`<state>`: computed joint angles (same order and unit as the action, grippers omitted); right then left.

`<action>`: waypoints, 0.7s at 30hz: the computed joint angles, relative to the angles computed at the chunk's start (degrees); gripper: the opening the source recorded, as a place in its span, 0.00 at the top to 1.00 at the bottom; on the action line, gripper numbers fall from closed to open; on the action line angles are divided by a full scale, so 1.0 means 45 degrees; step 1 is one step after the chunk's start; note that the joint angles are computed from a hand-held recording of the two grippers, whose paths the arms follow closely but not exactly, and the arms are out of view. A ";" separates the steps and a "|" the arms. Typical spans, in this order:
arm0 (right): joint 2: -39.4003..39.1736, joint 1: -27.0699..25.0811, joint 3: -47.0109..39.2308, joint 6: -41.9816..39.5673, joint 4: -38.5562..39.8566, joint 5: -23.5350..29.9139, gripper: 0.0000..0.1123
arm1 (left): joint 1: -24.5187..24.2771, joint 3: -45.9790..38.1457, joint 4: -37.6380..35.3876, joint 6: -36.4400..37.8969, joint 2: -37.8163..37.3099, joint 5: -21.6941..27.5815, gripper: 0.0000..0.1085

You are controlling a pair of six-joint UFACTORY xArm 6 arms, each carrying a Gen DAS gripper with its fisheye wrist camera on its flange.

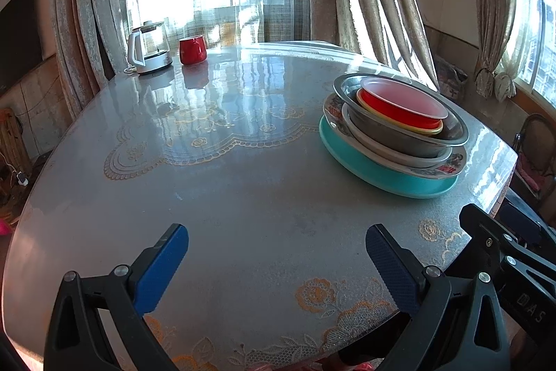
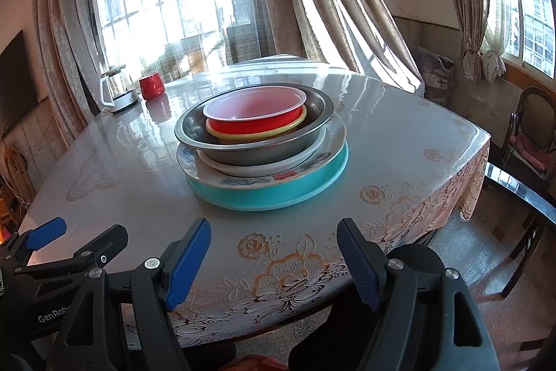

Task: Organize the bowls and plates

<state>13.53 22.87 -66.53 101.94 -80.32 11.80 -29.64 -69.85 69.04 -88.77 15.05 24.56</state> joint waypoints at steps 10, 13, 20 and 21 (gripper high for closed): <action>0.0069 0.0021 -0.0025 -0.0502 0.0473 -0.0034 0.32 | -0.0028 -0.0125 -0.0031 0.0007 0.0098 0.0296 0.05; 0.0095 -0.0007 -0.0016 -0.0730 0.0774 -0.0003 0.32 | -0.0061 -0.0184 0.0019 -0.0001 0.0126 0.0365 0.05; 0.0149 -0.0076 -0.0031 -0.0915 0.1045 -0.0083 0.32 | -0.0061 -0.0266 -0.0042 0.0149 0.0188 0.0334 0.05; 0.0149 -0.0086 -0.0024 -0.0916 0.1046 -0.0124 0.32 | -0.0063 -0.0252 -0.0076 0.0168 0.0191 0.0311 0.05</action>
<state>14.20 22.48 -66.64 97.82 -75.61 11.24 -29.93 -70.98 68.70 -88.01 15.91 25.96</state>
